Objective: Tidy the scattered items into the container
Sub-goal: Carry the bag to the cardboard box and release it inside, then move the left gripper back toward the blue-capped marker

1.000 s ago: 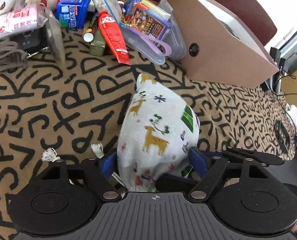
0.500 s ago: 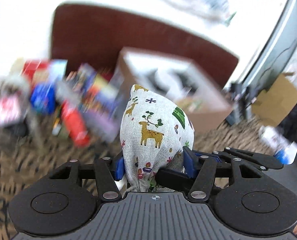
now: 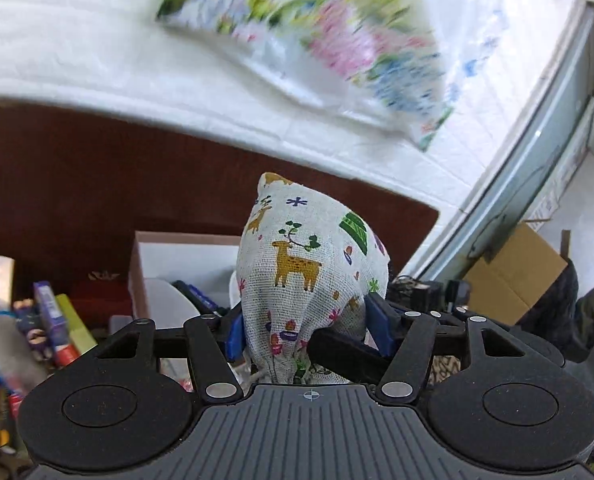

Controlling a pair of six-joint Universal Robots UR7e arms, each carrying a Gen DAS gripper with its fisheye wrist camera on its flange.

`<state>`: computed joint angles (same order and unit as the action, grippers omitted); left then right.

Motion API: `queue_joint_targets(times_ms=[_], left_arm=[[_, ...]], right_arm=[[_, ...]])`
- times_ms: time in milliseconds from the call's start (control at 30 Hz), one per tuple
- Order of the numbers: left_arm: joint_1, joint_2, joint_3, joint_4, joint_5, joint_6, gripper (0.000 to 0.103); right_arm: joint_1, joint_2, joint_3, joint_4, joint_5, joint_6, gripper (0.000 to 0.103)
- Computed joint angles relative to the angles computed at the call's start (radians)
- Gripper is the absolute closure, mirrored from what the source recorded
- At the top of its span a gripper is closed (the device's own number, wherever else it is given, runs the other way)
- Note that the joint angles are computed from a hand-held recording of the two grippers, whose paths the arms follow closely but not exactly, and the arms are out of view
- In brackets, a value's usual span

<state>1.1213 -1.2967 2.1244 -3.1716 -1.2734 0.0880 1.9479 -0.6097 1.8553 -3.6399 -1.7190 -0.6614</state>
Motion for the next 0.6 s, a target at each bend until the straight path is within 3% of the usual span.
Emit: queue_joint_targets(times_ms=[167,333,400,433,467,500,533,600], left_arm=[[0.076,0.13,-0.111,0.011,-0.047,0.016,0.041],[0.139,0.188,-0.163,0.019,-0.073,-0.002,0.041],[0.154,0.208,-0.183,0.015,-0.054,-0.008,0.032],[0.154,0.217,-0.187,0.005,-0.02,-0.012,0.026],[0.151,0.223,-0.187,-0.004,0.016,-0.012,0.014],[0.147,0.229,-0.182,-0.021,0.051,-0.004,0.009],[0.15,0.231,-0.177,-0.04,0.046,0.022,0.007],[0.144,0.229,-0.168,-0.052,0.057,0.076,0.007]], right_arm=[[-0.048,0.04,-0.093,0.092,-0.007,-0.013,0.052],[-0.073,0.08,-0.16,0.183,-0.008,-0.053,0.051],[-0.079,0.105,-0.199,0.225,-0.008,-0.063,0.049],[-0.077,0.123,-0.225,0.246,-0.026,-0.066,0.04],[-0.07,0.147,-0.259,0.263,-0.066,-0.067,0.036],[-0.06,0.174,-0.293,0.264,-0.124,-0.066,0.033],[-0.051,0.197,-0.319,0.26,-0.177,-0.065,0.033],[-0.05,0.205,-0.324,0.262,-0.193,-0.047,0.032]])
